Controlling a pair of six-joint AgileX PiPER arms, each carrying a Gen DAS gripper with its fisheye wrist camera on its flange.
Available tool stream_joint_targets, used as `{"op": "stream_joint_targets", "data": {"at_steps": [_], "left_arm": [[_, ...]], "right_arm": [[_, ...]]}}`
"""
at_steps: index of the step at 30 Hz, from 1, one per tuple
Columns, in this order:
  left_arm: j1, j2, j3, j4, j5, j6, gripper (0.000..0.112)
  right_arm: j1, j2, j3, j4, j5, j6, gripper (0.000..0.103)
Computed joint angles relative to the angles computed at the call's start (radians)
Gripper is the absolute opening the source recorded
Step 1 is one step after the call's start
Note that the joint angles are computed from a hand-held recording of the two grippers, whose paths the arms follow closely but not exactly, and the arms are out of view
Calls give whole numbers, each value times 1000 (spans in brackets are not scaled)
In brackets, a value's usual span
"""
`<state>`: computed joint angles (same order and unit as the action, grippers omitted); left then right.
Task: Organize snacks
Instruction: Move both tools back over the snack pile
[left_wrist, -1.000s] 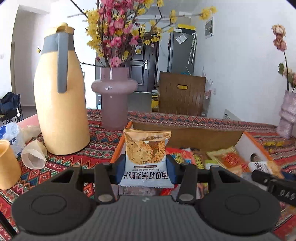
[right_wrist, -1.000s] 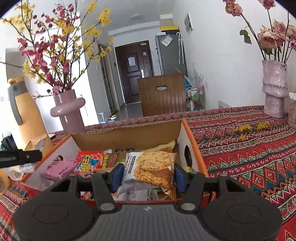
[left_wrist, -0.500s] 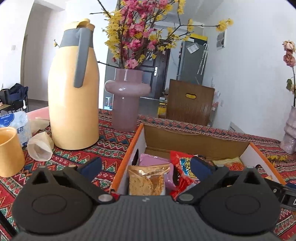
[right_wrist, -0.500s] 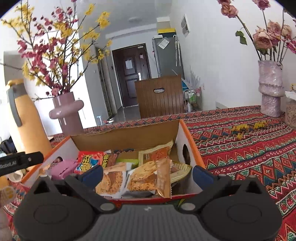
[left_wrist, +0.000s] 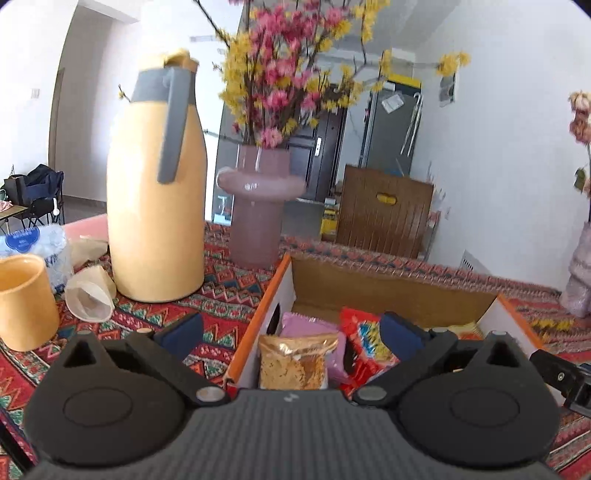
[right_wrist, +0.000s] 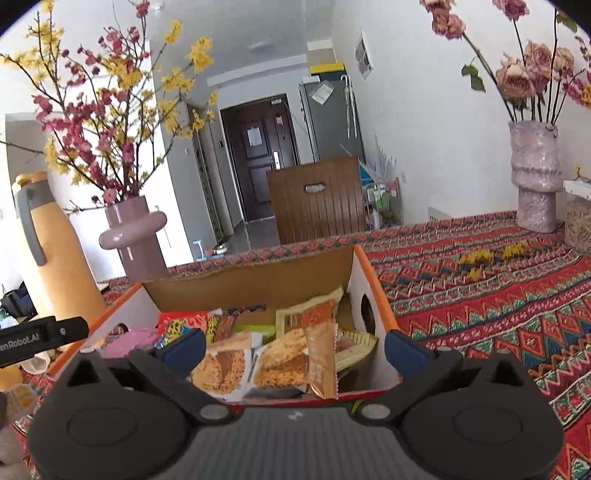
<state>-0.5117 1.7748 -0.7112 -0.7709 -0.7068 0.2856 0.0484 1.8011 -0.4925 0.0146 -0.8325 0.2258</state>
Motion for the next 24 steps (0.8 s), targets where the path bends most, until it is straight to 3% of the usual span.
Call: {"op": "stream_joint_targets", "data": {"at_steps": [4,15,20,24], "left_arm": [[-32,-100,70,-44,-16,32,103],[-63,-264,303,-48,-59,40,103],[-16,-293,388,23,-60,-6,103],[29,-210,419,125,-108,-72,103]], "right_arm": [[15,-92,71,4,-39,-19,103],[105,-244,280,81,-48,-90,103],[108,-237,371,92,-98,-98,103],[37,-139,400,8,-179,-50,103]]}}
